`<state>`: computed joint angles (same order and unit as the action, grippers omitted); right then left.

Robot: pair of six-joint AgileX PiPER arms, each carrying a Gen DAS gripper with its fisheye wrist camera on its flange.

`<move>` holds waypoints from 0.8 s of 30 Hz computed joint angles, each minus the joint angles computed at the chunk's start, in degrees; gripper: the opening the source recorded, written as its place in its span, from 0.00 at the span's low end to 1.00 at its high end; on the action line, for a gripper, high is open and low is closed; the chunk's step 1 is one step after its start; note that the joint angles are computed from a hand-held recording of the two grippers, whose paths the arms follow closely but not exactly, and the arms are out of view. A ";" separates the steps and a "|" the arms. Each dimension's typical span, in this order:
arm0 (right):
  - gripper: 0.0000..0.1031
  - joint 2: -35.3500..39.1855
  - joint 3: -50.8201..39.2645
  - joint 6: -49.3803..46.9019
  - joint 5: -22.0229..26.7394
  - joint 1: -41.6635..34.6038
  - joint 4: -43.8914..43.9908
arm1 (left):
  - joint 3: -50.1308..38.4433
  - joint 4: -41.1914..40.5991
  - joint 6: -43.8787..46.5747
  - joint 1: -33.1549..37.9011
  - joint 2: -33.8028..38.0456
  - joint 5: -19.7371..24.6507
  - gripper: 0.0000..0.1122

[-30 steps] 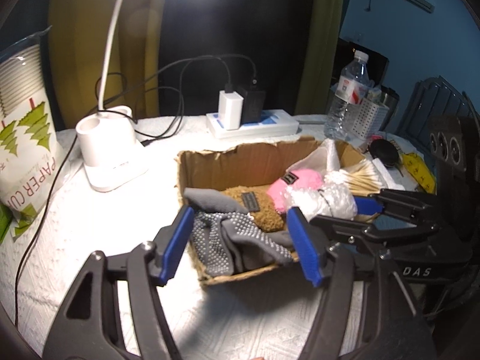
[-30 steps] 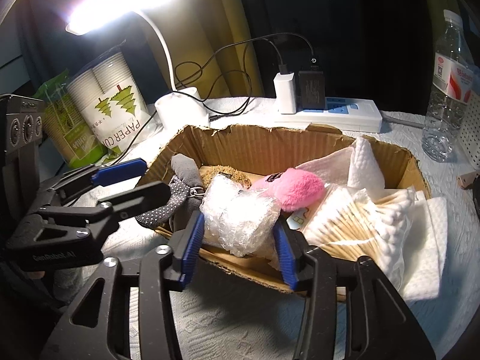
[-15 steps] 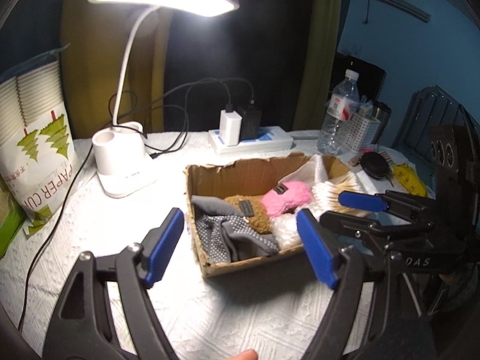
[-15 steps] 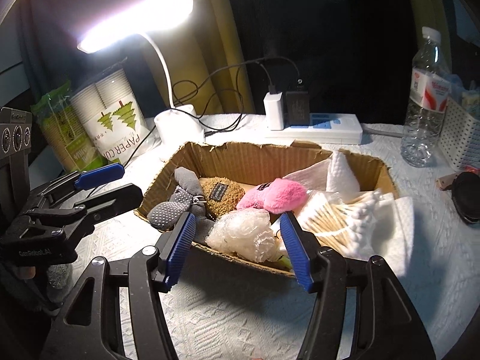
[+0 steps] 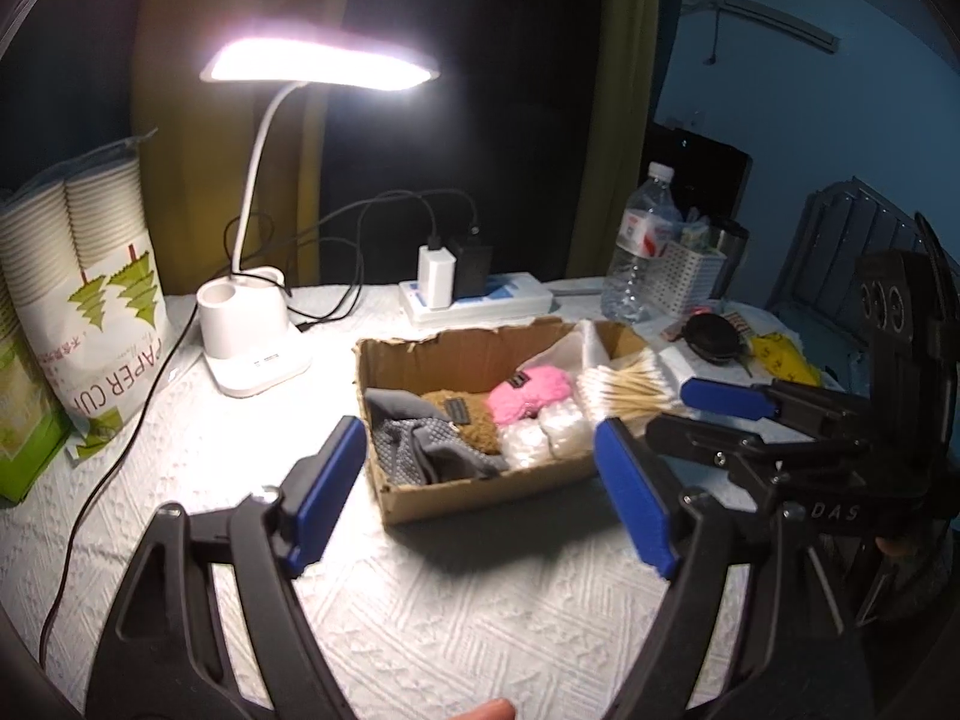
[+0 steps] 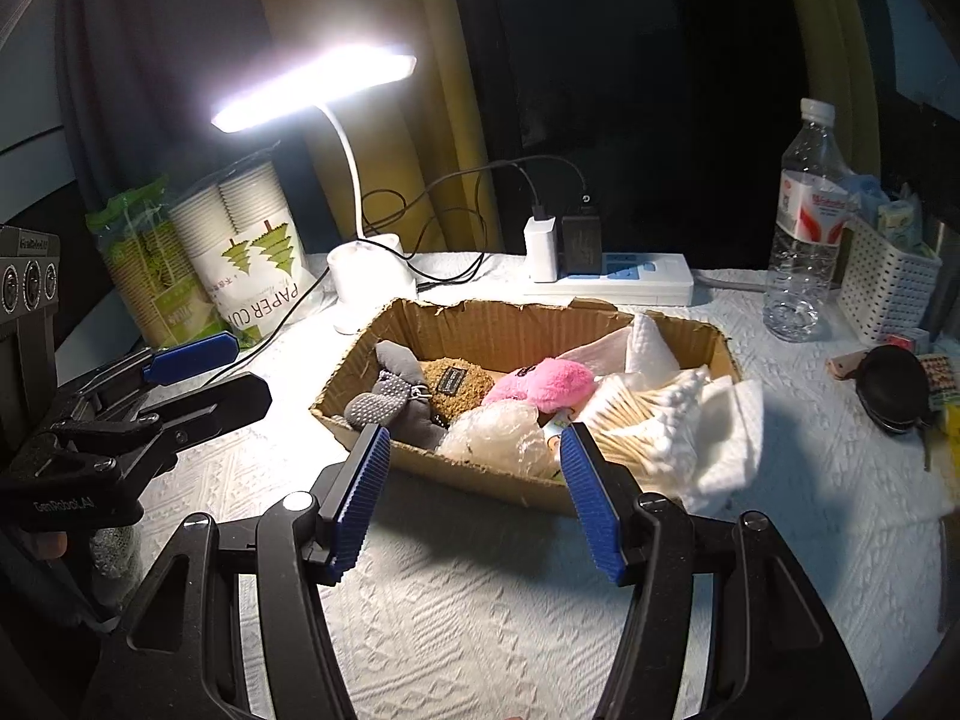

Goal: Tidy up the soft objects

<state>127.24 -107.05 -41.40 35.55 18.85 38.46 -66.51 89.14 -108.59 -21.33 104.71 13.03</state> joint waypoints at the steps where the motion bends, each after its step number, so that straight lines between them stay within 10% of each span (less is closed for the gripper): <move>1: 0.60 -0.98 1.43 -0.61 -0.59 -0.06 0.50 | 0.61 0.58 -0.70 -0.50 -0.70 0.41 0.71; 24: 0.72 -24.42 28.16 -7.17 -16.72 0.06 4.61 | 7.16 -0.50 -1.90 -14.31 -12.75 16.62 0.86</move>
<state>102.82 -78.89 -48.57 18.83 18.92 43.07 -59.35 88.63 -110.49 -35.64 91.96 29.65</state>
